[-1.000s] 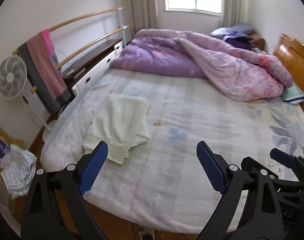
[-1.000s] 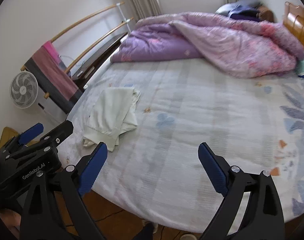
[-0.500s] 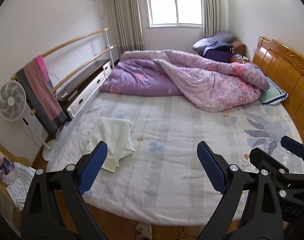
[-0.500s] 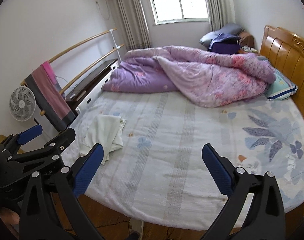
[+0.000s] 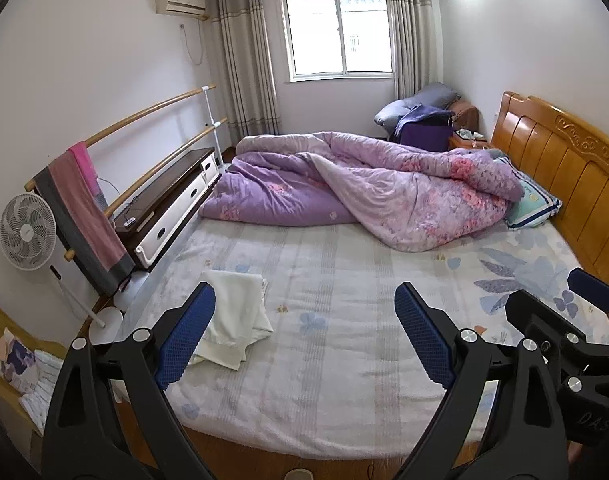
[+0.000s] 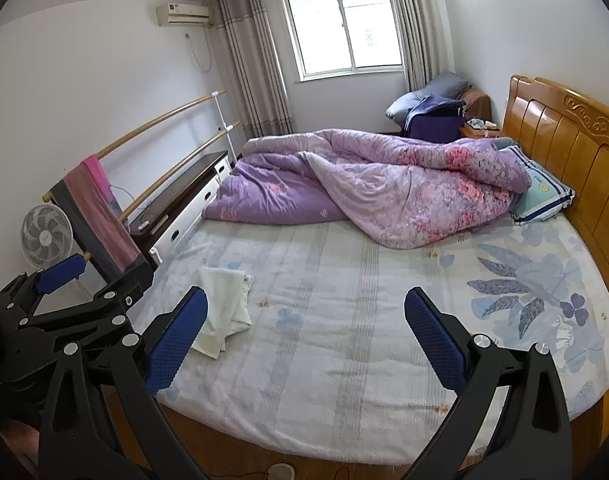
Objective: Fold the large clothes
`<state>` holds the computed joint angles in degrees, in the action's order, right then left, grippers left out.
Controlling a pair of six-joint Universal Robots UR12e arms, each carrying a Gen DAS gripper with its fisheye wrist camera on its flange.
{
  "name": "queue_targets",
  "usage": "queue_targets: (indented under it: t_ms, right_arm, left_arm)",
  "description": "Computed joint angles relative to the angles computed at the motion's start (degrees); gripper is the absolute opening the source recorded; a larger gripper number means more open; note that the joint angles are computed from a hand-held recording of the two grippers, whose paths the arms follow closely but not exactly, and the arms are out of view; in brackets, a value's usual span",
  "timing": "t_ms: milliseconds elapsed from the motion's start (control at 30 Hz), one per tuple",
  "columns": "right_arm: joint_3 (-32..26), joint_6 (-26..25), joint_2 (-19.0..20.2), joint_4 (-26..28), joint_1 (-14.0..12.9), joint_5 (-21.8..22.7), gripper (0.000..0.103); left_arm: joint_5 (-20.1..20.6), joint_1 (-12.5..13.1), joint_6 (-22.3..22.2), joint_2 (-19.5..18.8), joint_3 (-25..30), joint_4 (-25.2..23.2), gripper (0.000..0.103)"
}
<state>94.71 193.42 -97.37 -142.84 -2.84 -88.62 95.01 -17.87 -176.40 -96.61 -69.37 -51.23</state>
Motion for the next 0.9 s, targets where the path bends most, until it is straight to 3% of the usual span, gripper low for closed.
queue_targets:
  t_ms: [600,900]
  right_arm:
    - [-2.94,-0.3,0.59,-0.74,4.05,-7.12,0.095]
    - [-2.92,-0.13,0.49,-0.93,4.74,-9.34,0.095]
  left_arm:
    - [-2.95,2.1,-0.93,1.43,0.63,1.88,0.092]
    - [-4.68,2.46,-0.66,1.65,0.55,2.34,0.092]
